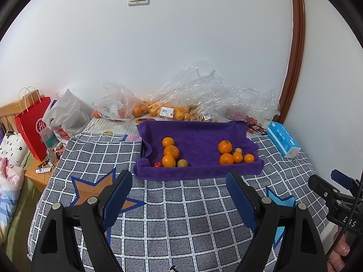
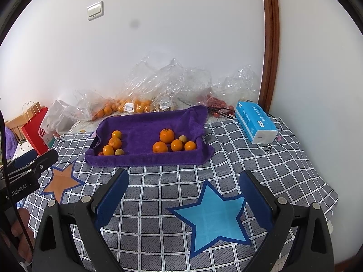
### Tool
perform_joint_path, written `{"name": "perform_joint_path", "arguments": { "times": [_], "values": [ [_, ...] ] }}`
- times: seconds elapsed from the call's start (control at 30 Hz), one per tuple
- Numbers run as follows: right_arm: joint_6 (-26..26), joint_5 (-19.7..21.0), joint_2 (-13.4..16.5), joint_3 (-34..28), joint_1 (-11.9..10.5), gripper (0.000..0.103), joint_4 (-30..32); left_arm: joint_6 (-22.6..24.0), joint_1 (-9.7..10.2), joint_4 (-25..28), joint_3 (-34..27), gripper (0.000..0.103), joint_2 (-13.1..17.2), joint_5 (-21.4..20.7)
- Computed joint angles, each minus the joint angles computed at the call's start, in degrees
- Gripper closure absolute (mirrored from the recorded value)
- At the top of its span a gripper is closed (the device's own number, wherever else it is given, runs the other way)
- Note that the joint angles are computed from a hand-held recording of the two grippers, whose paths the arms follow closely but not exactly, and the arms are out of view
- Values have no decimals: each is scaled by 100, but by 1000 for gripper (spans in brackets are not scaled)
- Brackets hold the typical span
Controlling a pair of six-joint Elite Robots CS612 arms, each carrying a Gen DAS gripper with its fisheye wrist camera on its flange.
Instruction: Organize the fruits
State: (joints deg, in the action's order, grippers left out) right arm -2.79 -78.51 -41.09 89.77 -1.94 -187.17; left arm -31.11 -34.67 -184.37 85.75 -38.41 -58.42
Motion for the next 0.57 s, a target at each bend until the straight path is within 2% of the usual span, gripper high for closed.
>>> {"name": "perform_joint_path", "arguments": {
  "times": [0.57],
  "values": [
    [23, 14, -8, 11, 8, 6, 9, -4, -5, 8, 4, 19, -9, 31]
  ]
}}
